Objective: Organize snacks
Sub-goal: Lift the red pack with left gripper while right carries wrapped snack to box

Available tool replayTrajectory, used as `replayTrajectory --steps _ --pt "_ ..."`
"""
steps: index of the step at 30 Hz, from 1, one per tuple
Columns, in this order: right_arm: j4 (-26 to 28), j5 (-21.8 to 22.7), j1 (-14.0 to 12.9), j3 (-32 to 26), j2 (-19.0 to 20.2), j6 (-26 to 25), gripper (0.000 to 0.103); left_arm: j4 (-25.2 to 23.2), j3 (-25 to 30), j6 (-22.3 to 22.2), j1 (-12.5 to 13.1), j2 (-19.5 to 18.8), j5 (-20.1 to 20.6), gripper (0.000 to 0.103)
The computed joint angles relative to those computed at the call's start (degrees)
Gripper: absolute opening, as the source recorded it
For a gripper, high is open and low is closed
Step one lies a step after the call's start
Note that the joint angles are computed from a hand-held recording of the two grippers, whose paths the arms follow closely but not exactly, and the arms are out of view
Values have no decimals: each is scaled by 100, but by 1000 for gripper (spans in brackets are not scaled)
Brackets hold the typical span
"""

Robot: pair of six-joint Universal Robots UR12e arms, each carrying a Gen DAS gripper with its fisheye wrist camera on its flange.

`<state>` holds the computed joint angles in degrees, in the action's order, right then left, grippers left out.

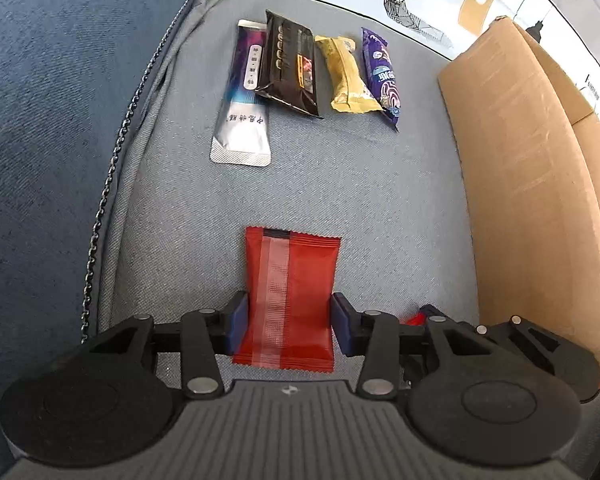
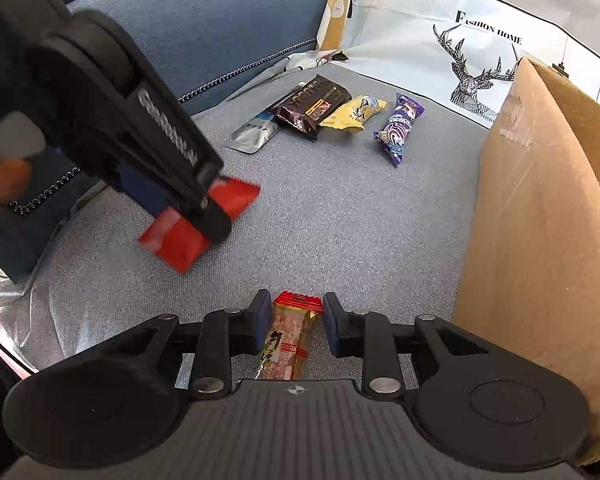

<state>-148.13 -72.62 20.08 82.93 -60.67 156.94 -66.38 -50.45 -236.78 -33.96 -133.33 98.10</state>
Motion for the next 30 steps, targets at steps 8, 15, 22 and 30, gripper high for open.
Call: replayTrajectory --steps 8,15,22,30 --pt "47 -21 4 -10 4 -53 31 -59 36 126 -27 -31 77 48" --pt "-299 76 -10 76 -8 -24 28 448 -158 -69 -49 52 303 45" --pt "-931 187 -47 233 -115 36 27 1383 -400 -226 -72 148 350 45" --pt "-1470 322 -196 317 -266 362 27 2315 -473 -314 -151 136 640 46"
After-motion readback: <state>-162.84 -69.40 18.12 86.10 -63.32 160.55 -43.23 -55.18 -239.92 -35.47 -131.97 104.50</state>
